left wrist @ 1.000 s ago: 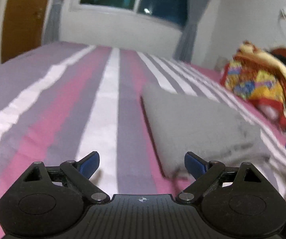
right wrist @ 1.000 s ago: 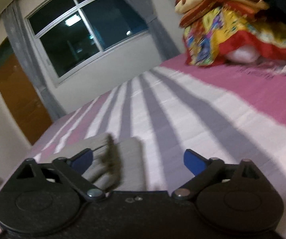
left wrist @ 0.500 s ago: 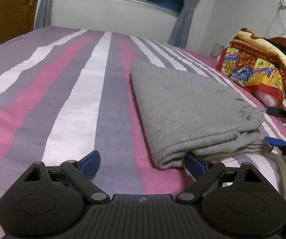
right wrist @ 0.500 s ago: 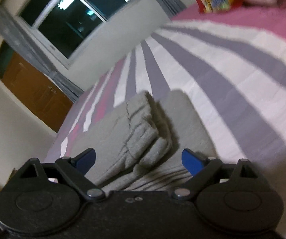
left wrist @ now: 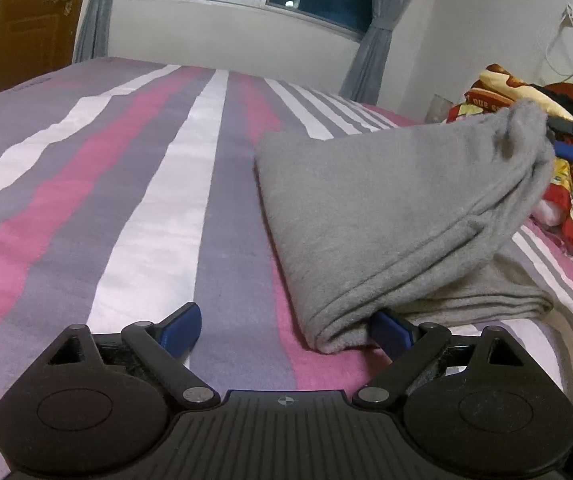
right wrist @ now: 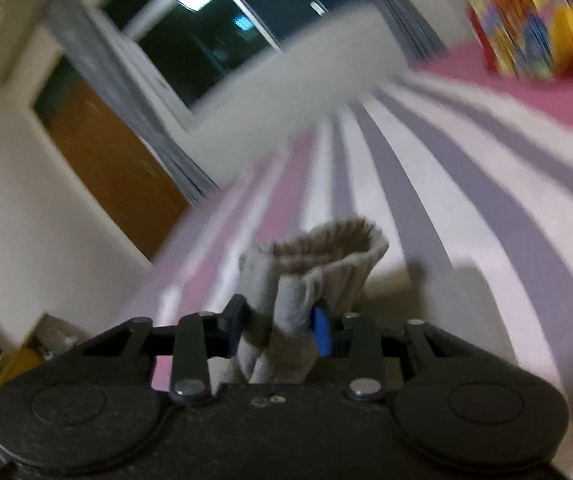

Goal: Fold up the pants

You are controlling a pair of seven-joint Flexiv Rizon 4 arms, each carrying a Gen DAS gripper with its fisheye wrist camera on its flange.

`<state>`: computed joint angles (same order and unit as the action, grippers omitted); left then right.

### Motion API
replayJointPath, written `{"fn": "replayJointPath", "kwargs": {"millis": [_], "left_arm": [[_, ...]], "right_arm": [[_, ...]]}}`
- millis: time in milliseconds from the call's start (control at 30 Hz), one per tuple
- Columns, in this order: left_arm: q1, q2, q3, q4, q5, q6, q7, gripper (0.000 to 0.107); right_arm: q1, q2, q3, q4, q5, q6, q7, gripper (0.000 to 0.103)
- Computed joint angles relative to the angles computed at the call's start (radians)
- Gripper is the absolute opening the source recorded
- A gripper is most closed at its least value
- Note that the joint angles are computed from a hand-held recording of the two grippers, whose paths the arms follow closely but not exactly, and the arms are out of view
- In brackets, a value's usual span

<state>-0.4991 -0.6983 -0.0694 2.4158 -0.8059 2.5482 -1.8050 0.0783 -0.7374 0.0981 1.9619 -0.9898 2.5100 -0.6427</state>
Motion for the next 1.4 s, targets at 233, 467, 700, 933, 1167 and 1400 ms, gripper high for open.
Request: {"fn": "replayJointPath", "kwargs": {"millis": [233, 467, 700, 933, 1167, 1400], "left_arm": [[0.0, -0.005, 0.001, -0.014, -0.007, -0.01, 0.003, 0.091], [0.001, -0.008, 0.0, -0.016, -0.007, -0.011, 0.0, 0.094], [-0.001, -0.012, 0.0, -0.019, -0.009, -0.01, 0.002, 0.095], [-0.002, -0.014, 0.002, -0.024, 0.002, -0.017, 0.026, 0.098], [-0.001, -0.016, 0.001, -0.015, 0.002, 0.015, -0.008, 0.1], [-0.02, -0.033, -0.008, -0.023, -0.071, 0.057, -0.016, 0.1]], "right_arm": [[-0.132, -0.084, 0.018, -0.035, -0.153, -0.132, 0.237, 0.066], [-0.089, -0.128, -0.018, -0.05, -0.22, -0.07, 0.351, 0.087], [-0.059, -0.193, -0.049, -0.152, -0.271, -0.024, 0.492, 0.087], [0.01, -0.244, -0.141, -0.292, -0.38, -0.014, 0.654, 0.086], [0.098, -0.202, -0.237, -0.331, -0.443, -0.037, 0.721, 0.033], [0.065, -0.095, -0.139, -0.145, -0.282, 0.014, 0.341, 0.031]]}}
